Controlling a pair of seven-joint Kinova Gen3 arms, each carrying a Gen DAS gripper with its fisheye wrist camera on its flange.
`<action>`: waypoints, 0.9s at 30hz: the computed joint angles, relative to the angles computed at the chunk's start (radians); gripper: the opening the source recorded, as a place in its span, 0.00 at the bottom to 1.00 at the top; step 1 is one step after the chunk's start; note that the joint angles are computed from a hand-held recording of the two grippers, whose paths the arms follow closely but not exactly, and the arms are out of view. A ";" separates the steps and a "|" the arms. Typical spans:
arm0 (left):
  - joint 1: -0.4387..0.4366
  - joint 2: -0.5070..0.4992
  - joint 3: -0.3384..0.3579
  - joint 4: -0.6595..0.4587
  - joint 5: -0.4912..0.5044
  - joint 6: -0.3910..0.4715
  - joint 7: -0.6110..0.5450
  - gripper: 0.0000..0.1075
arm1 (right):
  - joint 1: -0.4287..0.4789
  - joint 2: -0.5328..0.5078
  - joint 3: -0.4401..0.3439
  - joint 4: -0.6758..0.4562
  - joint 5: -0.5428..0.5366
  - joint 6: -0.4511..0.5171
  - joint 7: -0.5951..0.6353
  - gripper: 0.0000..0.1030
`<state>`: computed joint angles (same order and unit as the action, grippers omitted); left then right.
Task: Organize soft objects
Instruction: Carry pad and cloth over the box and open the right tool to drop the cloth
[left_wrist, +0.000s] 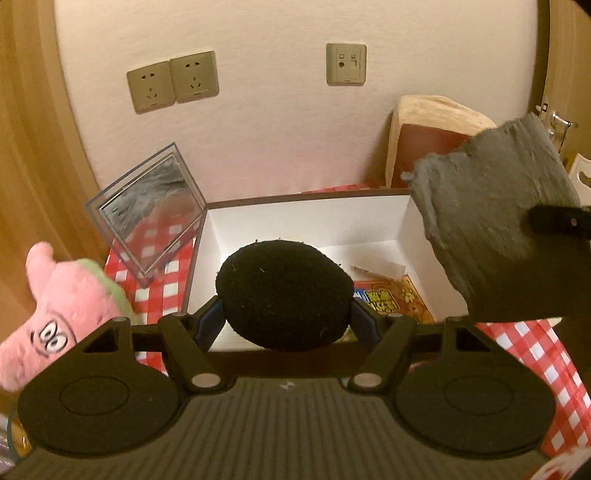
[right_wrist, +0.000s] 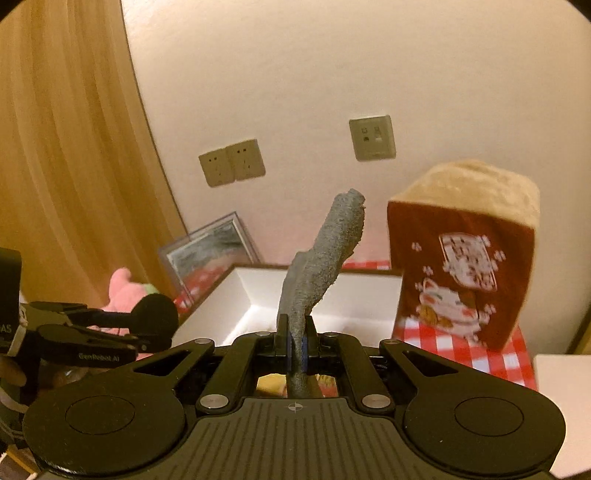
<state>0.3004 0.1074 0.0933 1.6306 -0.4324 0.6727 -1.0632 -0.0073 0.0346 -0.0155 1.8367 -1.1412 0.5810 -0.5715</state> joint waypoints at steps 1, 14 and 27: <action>-0.005 0.012 0.001 -0.014 0.009 0.006 -0.011 0.66 | -0.004 0.013 -0.002 -0.016 0.006 -0.006 -0.006 0.05; -0.038 0.206 -0.033 -0.222 0.166 0.082 -0.197 0.66 | -0.020 0.212 -0.082 -0.225 0.289 -0.044 -0.274 0.05; -0.031 0.335 -0.057 -0.371 0.228 0.148 -0.313 0.66 | -0.074 0.341 -0.106 -0.356 0.632 -0.062 -0.551 0.05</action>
